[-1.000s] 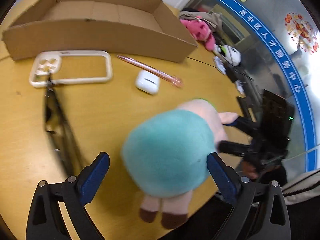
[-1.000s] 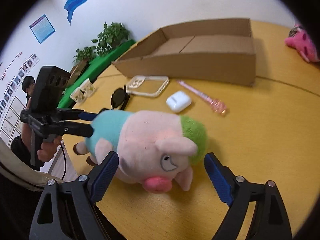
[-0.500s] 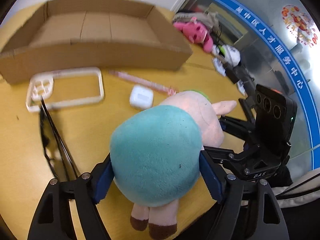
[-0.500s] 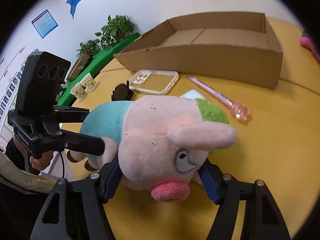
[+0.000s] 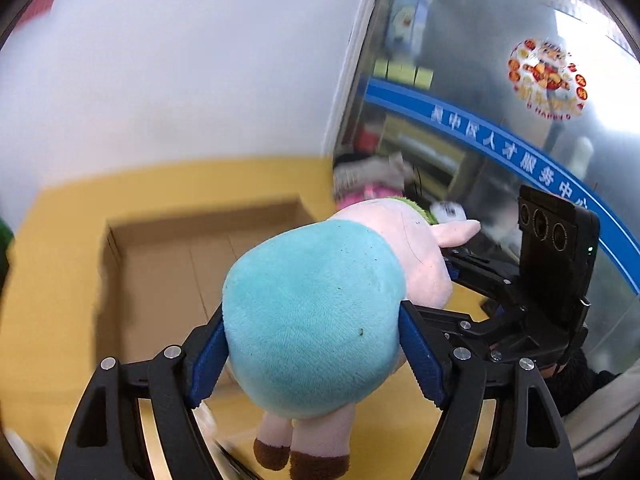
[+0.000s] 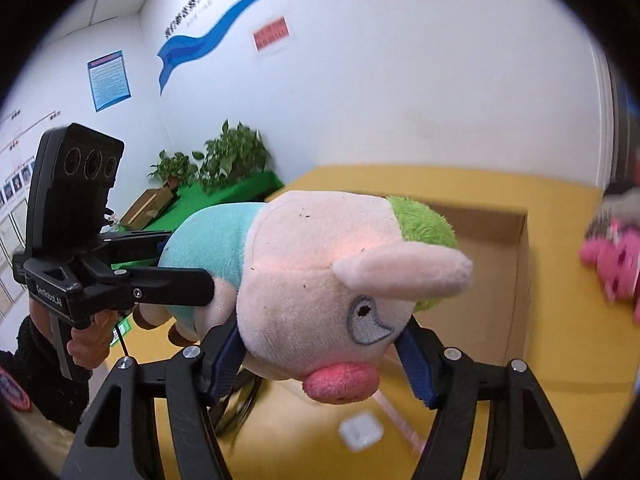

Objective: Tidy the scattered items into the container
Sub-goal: 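Carry the plush pig over the box and open the left gripper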

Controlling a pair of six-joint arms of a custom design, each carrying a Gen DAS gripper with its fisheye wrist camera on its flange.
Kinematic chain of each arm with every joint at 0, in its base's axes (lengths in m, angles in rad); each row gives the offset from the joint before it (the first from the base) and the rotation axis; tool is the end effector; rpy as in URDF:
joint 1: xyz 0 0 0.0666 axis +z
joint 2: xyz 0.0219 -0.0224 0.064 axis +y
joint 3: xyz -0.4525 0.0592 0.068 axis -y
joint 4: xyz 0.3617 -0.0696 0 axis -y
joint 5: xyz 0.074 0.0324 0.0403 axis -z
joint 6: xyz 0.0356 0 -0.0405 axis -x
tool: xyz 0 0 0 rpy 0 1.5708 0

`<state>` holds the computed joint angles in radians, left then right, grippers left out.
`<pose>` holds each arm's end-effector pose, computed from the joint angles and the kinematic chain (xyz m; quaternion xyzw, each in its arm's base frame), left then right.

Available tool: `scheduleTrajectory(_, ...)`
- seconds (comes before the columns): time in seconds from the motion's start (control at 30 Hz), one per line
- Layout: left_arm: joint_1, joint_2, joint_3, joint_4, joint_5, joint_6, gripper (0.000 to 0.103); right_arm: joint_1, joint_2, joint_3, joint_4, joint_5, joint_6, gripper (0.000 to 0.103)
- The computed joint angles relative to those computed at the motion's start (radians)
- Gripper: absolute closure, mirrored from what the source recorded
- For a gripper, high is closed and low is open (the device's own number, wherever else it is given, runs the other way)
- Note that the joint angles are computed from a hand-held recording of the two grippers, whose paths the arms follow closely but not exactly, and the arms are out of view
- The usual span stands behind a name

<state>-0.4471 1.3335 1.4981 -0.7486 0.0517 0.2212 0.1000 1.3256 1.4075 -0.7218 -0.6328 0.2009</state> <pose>0.3865 -0.1878 0.5851 0.1114 0.8734 -0.1768 0.4398 0.4166 0.0626 0.5542 -0.2654 0.8187 0.2562 0.4400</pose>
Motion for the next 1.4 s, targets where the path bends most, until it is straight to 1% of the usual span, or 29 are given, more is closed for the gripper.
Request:
scheduleTrajectory(0.07, 0.030, 0.013, 0.069, -0.015, 0.003, -0.057, 0.020, 0.023, 0.024, 0.083, 0.016, 0.033, -0.006, 0.035)
scheduleTrajectory(0.13, 0.069, 0.033, 0.155, -0.035, 0.023, -0.106, 0.020, 0.039, 0.052, 0.163, 0.016, 0.051, -0.017, 0.035)
scheduleTrajectory(0.27, 0.130, 0.079, 0.285, -0.073, 0.052, -0.169, 0.020, 0.072, 0.120, 0.329, 0.011, 0.083, -0.035, 0.035)
scheduleTrajectory(0.3, 0.153, 0.099, 0.328, -0.092, 0.067, -0.179, 0.020, 0.078, 0.137, 0.361, 0.009, 0.088, -0.040, 0.035)
scheduleTrajectory(0.47, 0.216, 0.166, 0.456, -0.144, 0.099, -0.210, 0.020, 0.108, 0.245, 0.542, -0.032, 0.105, -0.070, 0.035)
scheduleTrajectory(0.6, 0.260, 0.247, 0.567, -0.204, 0.126, -0.230, 0.020, 0.118, 0.308, 0.633, -0.071, 0.123, -0.082, 0.035)
scheduleTrajectory(0.73, 0.290, 0.304, 0.602, -0.208, 0.146, -0.237, 0.020, 0.133, 0.390, 0.712, -0.103, 0.146, -0.104, 0.035)
scheduleTrajectory(0.87, 0.323, 0.378, 0.632, -0.223, 0.195, -0.224, 0.020, 0.139, 0.458, 0.751, -0.124, 0.156, -0.134, 0.035)
scheduleTrajectory(0.9, 0.323, 0.389, 0.633, -0.225, 0.197, -0.220, 0.020, 0.142, 0.477, 0.756, -0.129, 0.163, -0.143, 0.035)
scheduleTrajectory(1.0, 0.343, 0.445, 0.647, -0.251, 0.225, -0.217, 0.020, 0.154, 0.518, 0.756, -0.134, 0.183, -0.168, 0.035)
scheduleTrajectory(1.13, 0.359, 0.487, 0.629, -0.254, 0.246, -0.218, 0.020, 0.160, 0.565, 0.736, -0.124, 0.198, -0.201, 0.036)
scheduleTrajectory(1.2, 0.361, 0.511, 0.636, -0.260, 0.243, -0.211, 0.020, 0.161, 0.586, 0.729, -0.121, 0.200, -0.220, 0.036)
scheduleTrajectory(1.23, 0.362, 0.524, 0.644, -0.265, 0.241, -0.210, 0.020, 0.169, 0.608, 0.745, -0.130, 0.207, -0.231, 0.036)
scheduleTrajectory(1.4, 0.368, 0.590, 0.673, -0.288, 0.229, -0.210, 0.020, 0.175, 0.659, 0.740, -0.131, 0.217, -0.248, 0.036)
